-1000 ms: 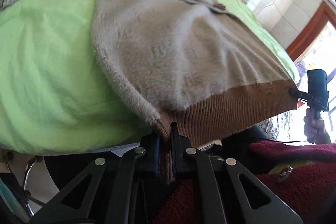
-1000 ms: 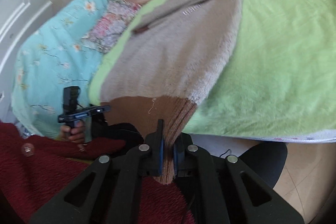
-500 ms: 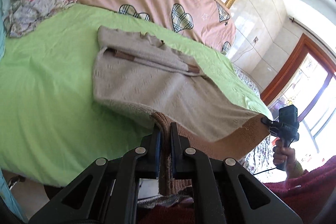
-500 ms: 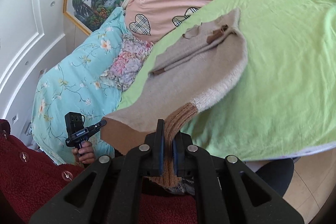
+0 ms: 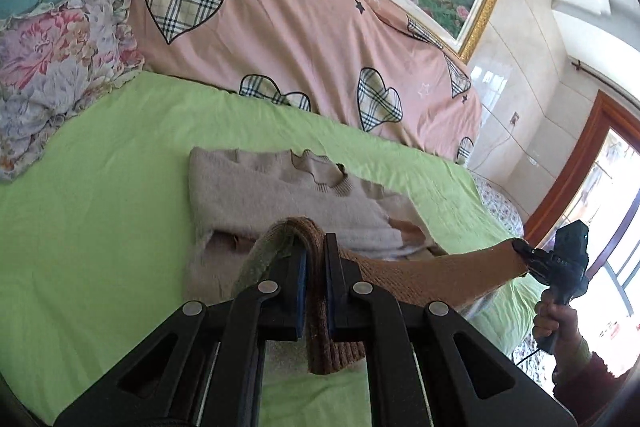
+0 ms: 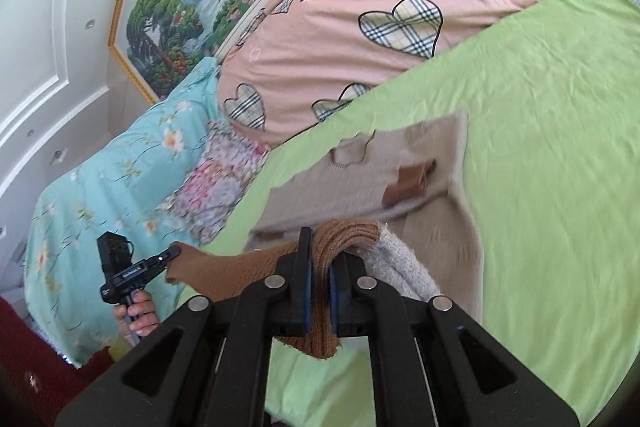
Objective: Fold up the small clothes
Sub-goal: 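Lift the hem with both tools and fold it toward the collar, then release the hem onto the sweater and withdraw both tools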
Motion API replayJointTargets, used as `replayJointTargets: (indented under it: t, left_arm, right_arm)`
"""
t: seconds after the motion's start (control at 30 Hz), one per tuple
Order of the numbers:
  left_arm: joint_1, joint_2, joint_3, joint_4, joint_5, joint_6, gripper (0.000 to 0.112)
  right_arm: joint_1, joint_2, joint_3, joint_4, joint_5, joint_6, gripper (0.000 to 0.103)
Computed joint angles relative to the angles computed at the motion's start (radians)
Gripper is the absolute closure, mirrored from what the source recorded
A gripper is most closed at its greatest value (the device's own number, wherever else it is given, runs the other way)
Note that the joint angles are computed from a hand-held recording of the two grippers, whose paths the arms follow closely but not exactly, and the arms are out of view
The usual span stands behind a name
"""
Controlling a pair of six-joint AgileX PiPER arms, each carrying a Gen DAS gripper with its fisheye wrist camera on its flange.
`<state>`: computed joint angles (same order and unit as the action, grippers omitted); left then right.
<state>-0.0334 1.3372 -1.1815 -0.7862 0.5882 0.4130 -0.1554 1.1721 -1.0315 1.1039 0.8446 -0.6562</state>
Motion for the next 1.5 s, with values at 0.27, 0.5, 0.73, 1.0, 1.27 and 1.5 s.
replayJointTargets:
  t: [0.27, 0.5, 0.73, 1.0, 1.27, 1.5]
  left_arm:
    - [-0.017, 0.312, -0.399, 0.177, 0.031, -0.156, 0.107]
    - [-0.029, 0.609, -0.717, 0.344, 0.108, -0.349, 0.107]
    - [-0.026, 0.924, -1.093, 0.460, 0.267, -0.508, 0.106]
    - [-0.016, 0.975, -1.120, 0.440, 0.306, -0.525, 0.098]
    - [-0.075, 0.628, -0.596, 0.181, 0.133, -0.284, 0.083]
    - [-0.195, 0.773, -0.819, 0.472, 0.226, -0.497, 0.080]
  right_arm:
    - [0.076, 0.345, -0.366, -0.076, -0.106, 0.074, 0.096]
    - [0.104, 0.625, -0.654, -0.235, -0.097, 0.240, 0.096]
    - [0.137, 0.793, -0.810, -0.444, -0.094, 0.444, 0.096]
    - [0.149, 0.854, -0.883, -0.582, -0.028, 0.589, 0.089]
    - [0.181, 0.617, -0.586, -0.504, -0.222, 0.533, 0.051]
    - [0.358, 0.752, -0.751, -0.698, -0.018, 0.573, 0.051]
